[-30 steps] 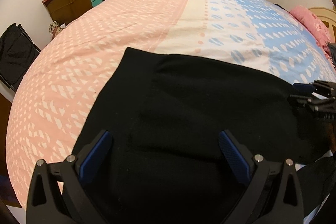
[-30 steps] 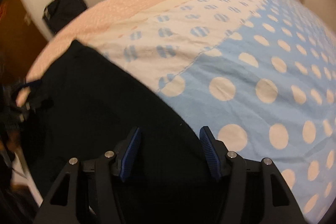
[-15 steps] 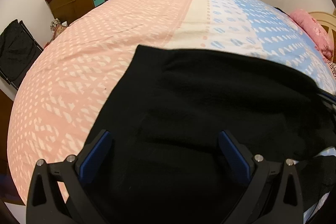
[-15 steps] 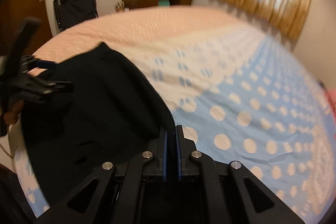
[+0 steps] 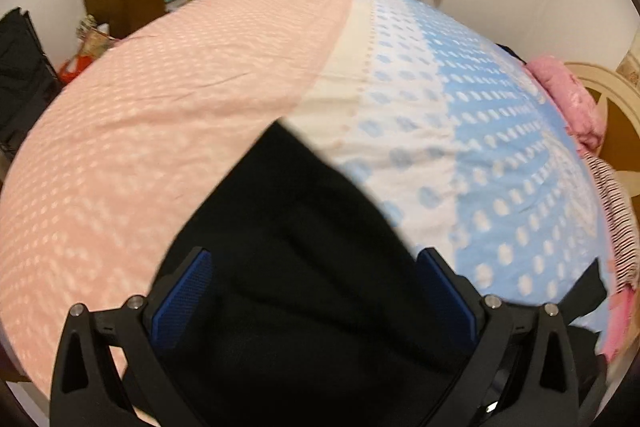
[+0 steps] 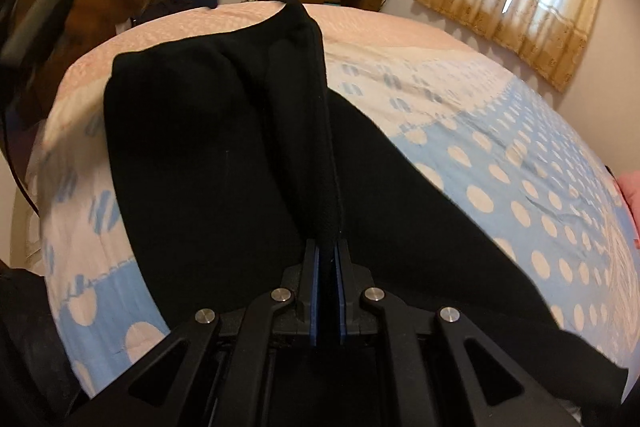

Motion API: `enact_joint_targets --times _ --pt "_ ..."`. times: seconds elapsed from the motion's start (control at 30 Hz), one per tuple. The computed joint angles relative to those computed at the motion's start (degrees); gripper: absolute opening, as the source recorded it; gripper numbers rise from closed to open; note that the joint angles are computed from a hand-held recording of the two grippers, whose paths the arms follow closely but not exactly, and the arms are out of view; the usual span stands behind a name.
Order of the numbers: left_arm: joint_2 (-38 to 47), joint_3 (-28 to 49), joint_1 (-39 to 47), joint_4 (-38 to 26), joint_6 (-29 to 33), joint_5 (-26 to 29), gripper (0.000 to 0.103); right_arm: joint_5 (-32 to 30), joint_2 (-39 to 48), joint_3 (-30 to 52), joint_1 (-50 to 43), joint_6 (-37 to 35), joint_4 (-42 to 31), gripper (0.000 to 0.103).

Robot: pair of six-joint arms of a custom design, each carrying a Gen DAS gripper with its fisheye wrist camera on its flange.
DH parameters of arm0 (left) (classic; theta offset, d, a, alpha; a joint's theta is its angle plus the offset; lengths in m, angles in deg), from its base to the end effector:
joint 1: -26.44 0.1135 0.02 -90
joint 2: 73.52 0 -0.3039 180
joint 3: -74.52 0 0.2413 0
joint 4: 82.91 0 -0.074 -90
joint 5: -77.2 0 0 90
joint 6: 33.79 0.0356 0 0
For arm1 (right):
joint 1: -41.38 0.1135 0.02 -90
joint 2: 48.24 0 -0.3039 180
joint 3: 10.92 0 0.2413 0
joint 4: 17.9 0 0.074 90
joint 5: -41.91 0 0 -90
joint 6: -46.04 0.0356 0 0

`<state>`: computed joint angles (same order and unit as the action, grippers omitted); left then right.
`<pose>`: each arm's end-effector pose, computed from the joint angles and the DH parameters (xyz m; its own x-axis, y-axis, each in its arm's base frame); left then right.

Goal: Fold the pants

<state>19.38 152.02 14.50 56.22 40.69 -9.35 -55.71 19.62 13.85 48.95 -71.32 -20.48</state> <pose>0.3213 -0.0701 0.2618 -0.8480 -0.0937 -0.5216 0.0128 0.9804 -0.1968 0.1561 0.0255 0.1520 -0.5275 -0.5296 -0.6642 -0.5234 0.8185 -0.2369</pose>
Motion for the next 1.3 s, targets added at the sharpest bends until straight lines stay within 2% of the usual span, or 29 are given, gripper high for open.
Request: enact_joint_targets --times 0.17,0.27,0.33,0.37,0.4,0.47,0.5,0.53,0.57,0.6,0.67,0.7,0.8,0.9,0.93,1.0,1.03,1.07,1.13,1.17,1.2,1.27,1.3 --pt "11.25 10.64 -2.83 -6.26 -5.34 -1.87 0.103 7.46 -0.94 -4.29 5.96 2.07 7.18 0.007" --pt "17.01 16.27 -4.67 -11.19 -7.87 -5.89 0.103 12.1 -1.41 -6.92 9.56 2.07 11.07 0.007" --pt "20.36 19.61 -5.29 -14.58 -8.75 -7.7 0.102 13.02 -1.56 -7.64 10.19 2.28 12.22 0.007" --pt "21.29 20.13 -5.24 -14.85 -9.11 -7.54 0.095 12.55 -1.61 -7.74 9.73 2.29 12.45 0.007" --pt "21.79 19.99 -4.98 -14.45 -9.19 -6.9 0.079 11.87 -1.78 -7.78 9.03 2.26 12.52 0.007" --pt "21.11 17.98 -4.41 -12.44 -8.72 -6.87 0.063 10.27 -3.48 -7.64 7.48 2.65 10.93 0.007" --pt "19.11 15.1 -3.7 -9.54 -7.85 -6.2 0.052 8.85 -4.89 -7.27 6.11 2.98 9.24 0.007" --pt "17.31 12.41 -2.95 -6.99 -7.13 -5.28 0.046 6.81 -6.6 -6.66 4.16 3.3 7.17 0.007" --pt "15.19 9.46 -1.94 -4.39 -6.56 -3.93 0.034 4.96 -8.53 -6.01 2.42 3.83 4.94 0.007" --pt "12.24 5.25 -0.28 -0.61 -6.3 -1.09 0.026 2.72 -11.11 -5.06 0.12 4.49 1.97 0.007" --pt "7.25 -1.68 3.11 5.36 -6.59 5.31 0.017 -1.9 -16.16 -2.79 -5.1 5.56 -4.01 0.007" --pt "3.95 -5.39 5.2 7.71 -6.89 8.63 0.016 -3.98 -18.59 -1.6 -7.73 5.92 -6.94 0.007" --pt "-4.69 -12.86 8.31 10.41 -5.31 11.88 0.016 -10.82 -23.15 1.65 -14.75 5.38 -14.71 0.006" --pt "-13.49 -19.37 9.4 12.18 -1.67 11.09 0.016 -15.69 -27.31 3.74 -19.36 2.98 -22.87 0.006" --pt "-15.49 -21.18 9.82 12.87 -0.85 10.71 0.016 -16.32 -27.0 3.88 -19.81 2.5 -23.41 0.006" --pt "-16.23 -23.04 9.91 14.84 0.3 8.66 0.016 -15.22 -28.41 3.33 -18.5 2.96 -24.93 0.006" --pt "-16.21 -23.47 9.87 15.55 0.64 8.07 0.016 -16.88 -28.45 3.25 -19.67 3.08 -25.99 0.007" --pt "-16.59 -23.83 10.4 15.59 1.12 7.8 0.018 -21.29 -26.57 3.35 -23.72 2.49 -26.48 0.007" --pt "-16.17 -23.38 11.06 15.51 1.03 8.76 0.026 -32.87 -23.66 4.31 -34.42 1.9 -31.03 0.007" --pt "-15.93 -22.82 11.34 15.35 0.6 9.91 0.041 -36.36 -20.81 4.73 -37.91 2.67 -31.18 0.007" --pt "-15.47 -21.78 11.21 15.03 -0.27 10.25 0.059 -39.87 -16.42 5.49 -41.96 4.09 -30.65 0.009" --pt "-14.95 -19.62 11.09 14.01 -1.7 10.1 0.078 -43.89 -10.3 6.24 -45.31 7.9 -29.74 0.025" --pt "-14.29 -18.19 10.76 13.96 -2.84 10.26 0.088 -46.97 -5.04 7.4 -48.07 9.43 -29.54 0.051"
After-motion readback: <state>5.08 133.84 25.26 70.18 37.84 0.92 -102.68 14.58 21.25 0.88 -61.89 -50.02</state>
